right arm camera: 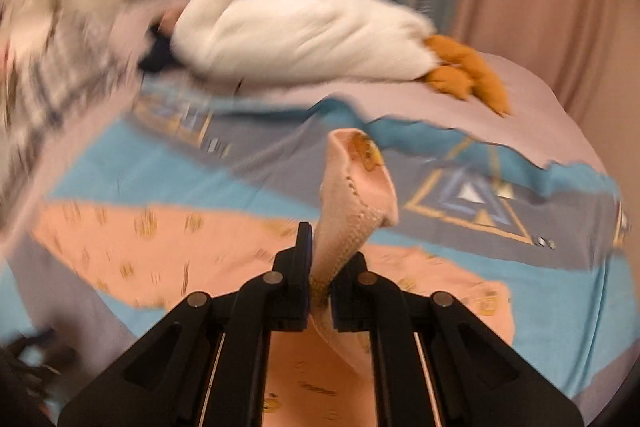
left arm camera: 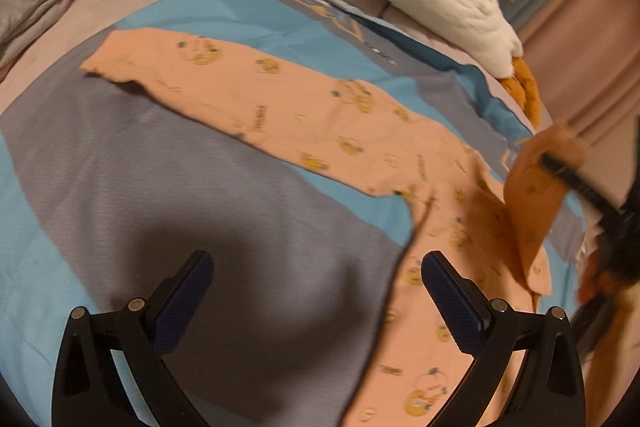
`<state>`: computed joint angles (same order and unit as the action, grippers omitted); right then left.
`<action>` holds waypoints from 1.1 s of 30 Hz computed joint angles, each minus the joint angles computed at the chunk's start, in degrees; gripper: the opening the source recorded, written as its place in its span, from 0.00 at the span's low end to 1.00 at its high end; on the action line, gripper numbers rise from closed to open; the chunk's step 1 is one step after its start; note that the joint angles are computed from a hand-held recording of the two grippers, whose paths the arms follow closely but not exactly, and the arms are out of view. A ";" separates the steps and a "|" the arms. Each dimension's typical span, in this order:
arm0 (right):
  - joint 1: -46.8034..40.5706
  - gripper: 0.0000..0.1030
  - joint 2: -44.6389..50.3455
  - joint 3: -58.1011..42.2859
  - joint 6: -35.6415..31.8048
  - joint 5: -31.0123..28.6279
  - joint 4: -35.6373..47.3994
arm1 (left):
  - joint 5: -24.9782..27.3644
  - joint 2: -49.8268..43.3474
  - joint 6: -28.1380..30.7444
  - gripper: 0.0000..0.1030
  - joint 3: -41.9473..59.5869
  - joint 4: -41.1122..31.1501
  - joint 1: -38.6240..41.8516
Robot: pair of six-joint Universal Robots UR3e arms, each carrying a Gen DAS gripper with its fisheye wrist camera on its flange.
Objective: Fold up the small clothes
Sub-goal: 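Fold the held sleeve across the garment body with the right gripper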
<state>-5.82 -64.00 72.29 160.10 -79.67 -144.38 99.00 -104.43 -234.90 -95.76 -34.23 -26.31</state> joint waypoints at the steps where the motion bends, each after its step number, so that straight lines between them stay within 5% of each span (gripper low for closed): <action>1: 2.09 0.08 1.82 1.12 -1.38 -1.95 -1.46 | -0.03 0.27 -0.06 1.00 -0.48 0.02 0.30; 6: 11.94 0.15 10.49 -1.60 -3.05 -11.62 -3.00 | -0.80 2.22 0.07 1.00 -3.89 1.79 2.16; 8: 13.52 0.42 11.83 -1.96 -3.60 -11.72 -2.08 | -1.75 3.15 -0.01 1.00 -5.35 2.72 3.14; 10: 13.93 0.56 10.99 -1.24 -4.70 -10.01 -0.35 | -3.14 4.08 -0.31 1.00 -7.38 4.97 4.48; 12: 12.31 0.56 7.76 1.32 -5.88 -3.88 0.91 | -4.80 5.00 -0.54 1.00 -9.30 7.06 6.17; 16: 1.01 0.56 1.23 1.18 -4.59 22.52 13.58 | -8.88 6.92 -0.25 1.00 -13.99 13.51 10.28; 18: -3.01 0.55 1.15 0.23 -1.22 26.98 14.37 | -11.30 7.34 -0.78 1.00 -16.59 17.81 12.93; 22: -4.91 0.21 4.95 -3.15 3.18 21.96 14.53 | -17.34 6.31 -3.79 1.00 -21.76 28.00 18.07; 30: 2.88 0.14 13.80 -5.14 5.76 17.23 4.88 | -26.22 1.16 -9.92 1.00 -31.55 48.53 28.39; 33: 5.65 0.15 18.02 -9.30 4.87 15.24 6.43 | -26.19 0.46 -10.12 1.00 -31.39 50.30 30.57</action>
<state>-0.18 -45.98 62.99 164.97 -64.43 -137.95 72.81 -103.98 -245.02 -127.15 16.07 4.26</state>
